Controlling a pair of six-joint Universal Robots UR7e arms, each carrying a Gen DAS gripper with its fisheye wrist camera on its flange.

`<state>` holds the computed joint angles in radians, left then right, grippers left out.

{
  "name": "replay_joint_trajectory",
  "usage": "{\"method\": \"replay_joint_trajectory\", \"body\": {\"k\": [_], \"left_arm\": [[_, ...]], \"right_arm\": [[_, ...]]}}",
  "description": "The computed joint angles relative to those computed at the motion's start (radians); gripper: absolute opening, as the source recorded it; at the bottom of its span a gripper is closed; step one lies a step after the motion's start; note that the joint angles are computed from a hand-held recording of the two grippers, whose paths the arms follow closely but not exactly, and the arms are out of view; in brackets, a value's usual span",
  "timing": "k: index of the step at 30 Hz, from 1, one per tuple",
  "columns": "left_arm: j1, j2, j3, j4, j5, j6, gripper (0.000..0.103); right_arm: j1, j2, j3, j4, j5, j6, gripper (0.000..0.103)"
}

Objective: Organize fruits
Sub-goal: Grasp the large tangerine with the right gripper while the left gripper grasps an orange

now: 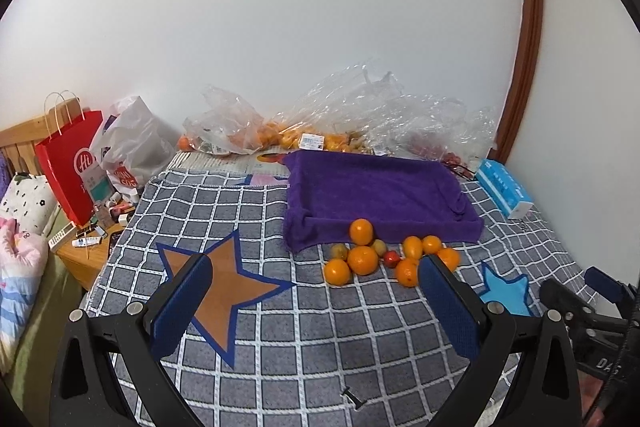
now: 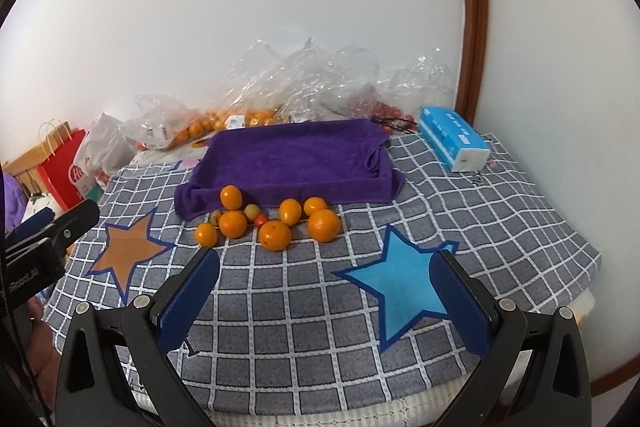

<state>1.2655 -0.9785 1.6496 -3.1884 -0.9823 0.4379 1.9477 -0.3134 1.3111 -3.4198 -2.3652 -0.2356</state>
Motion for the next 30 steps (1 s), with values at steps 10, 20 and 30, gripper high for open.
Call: {"method": "replay_joint_trajectory", "body": {"k": [10, 20, 30], "left_arm": [[0.045, 0.082, -0.153, 0.091, -0.005, 0.02, 0.103], [0.089, 0.213, -0.342, 0.235, 0.016, -0.025, 0.103], [0.132, 0.321, -0.497, 0.415, -0.022, -0.101, 0.102]], "right_arm": [[-0.04, 0.052, -0.105, 0.072, 0.068, -0.011, 0.103], [-0.108, 0.105, -0.234, 0.2, 0.148, -0.023, 0.098], [-0.193, 0.204, -0.453, 0.445, 0.183, -0.03, 0.066]]}}
